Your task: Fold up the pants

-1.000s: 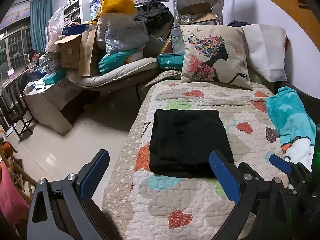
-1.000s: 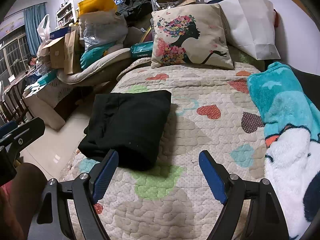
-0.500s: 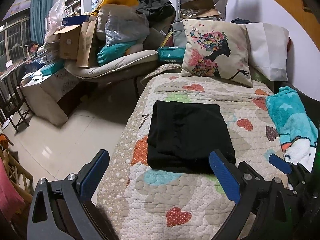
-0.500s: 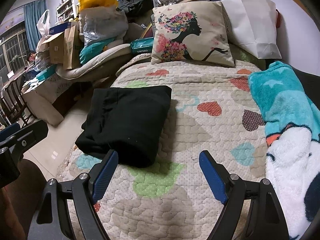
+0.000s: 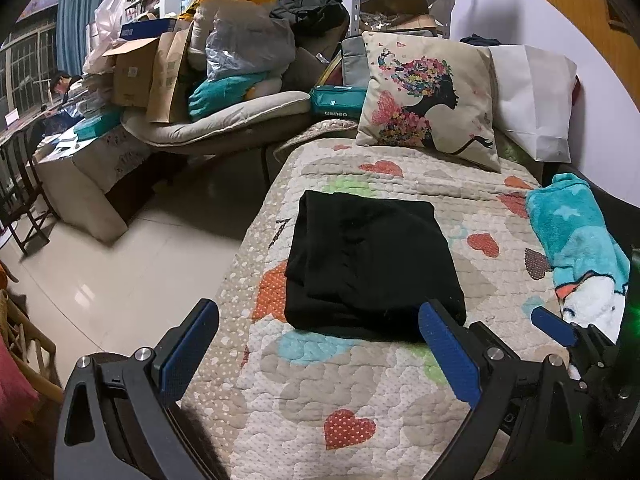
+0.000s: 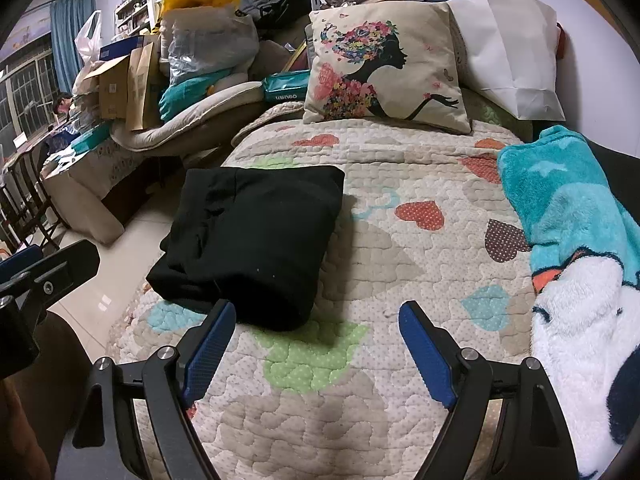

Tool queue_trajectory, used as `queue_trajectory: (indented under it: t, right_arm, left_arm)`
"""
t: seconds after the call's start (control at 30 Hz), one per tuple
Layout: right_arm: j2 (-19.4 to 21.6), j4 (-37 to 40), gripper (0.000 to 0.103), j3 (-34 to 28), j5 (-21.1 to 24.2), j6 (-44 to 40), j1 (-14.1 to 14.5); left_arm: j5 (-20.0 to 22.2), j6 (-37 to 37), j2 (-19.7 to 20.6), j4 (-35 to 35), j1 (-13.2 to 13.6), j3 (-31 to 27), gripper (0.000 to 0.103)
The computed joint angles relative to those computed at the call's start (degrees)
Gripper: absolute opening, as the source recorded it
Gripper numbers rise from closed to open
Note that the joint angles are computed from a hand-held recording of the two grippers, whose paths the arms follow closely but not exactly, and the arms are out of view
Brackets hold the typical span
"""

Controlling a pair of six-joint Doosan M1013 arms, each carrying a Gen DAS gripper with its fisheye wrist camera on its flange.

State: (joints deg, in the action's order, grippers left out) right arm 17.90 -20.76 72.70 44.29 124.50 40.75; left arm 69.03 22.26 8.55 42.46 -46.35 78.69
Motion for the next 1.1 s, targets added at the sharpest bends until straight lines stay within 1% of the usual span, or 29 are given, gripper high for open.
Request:
queue_trajectory:
  t: [0.23,0.4,0.47,0.57,0.73,0.8,0.93,1.0,1.1]
  right_arm:
    - [0.10,0.10,0.088,-0.17,0.37,-0.92,0.07]
    - [0.15,0.02,0.088,-0.21,0.46,-0.91,0.10]
    - [0.14,0.00,0.088,-0.19,0.46,-0.89,0.10]
    - [0.13,-0.20,0.088,-0.17,0.39,-0.70,0.14]
    - [-0.19,-1.57,0.088,0.36,-0.94,0.42,0.26]
    - [-0.46,-2.52,0.088,0.72,-1.67,1.05,0.32]
    - [-0.77,-3.86,0.088,1.03,-2.67,1.62,0.43]
    - [-0.87,-4.29,0.088,1.15,-3.01,1.57,0.47]
    - [-0.91,-4.56,0.088,1.20,-3.09,1.39,0.55]
  left_arm:
    - [-0.23,0.07,-0.13,0.02,0.12,0.19,0.100]
    - [-0.52,-1.28,-0.20,1.26,-0.17,0.60,0.100]
    - [-0.76,-2.37,-0.36,2.67,-0.49,0.90,0.100]
    - [-0.75,-4.29,-0.69,6.73,-1.45,1.43,0.100]
    - [-2.68,-4.95,-1.45,11.63,-2.30,1.95,0.100]
    - [-2.69,-5.05,-1.57,12.86,-2.53,1.73,0.100]
    - [-1.23,-5.82,-1.50,14.42,-2.94,1.02,0.101]
    - [-2.53,-6.73,-2.07,15.08,-2.91,1.75,0.103]
    - [-4.14,-8.43,-2.69,15.77,-2.98,3.00,0.103]
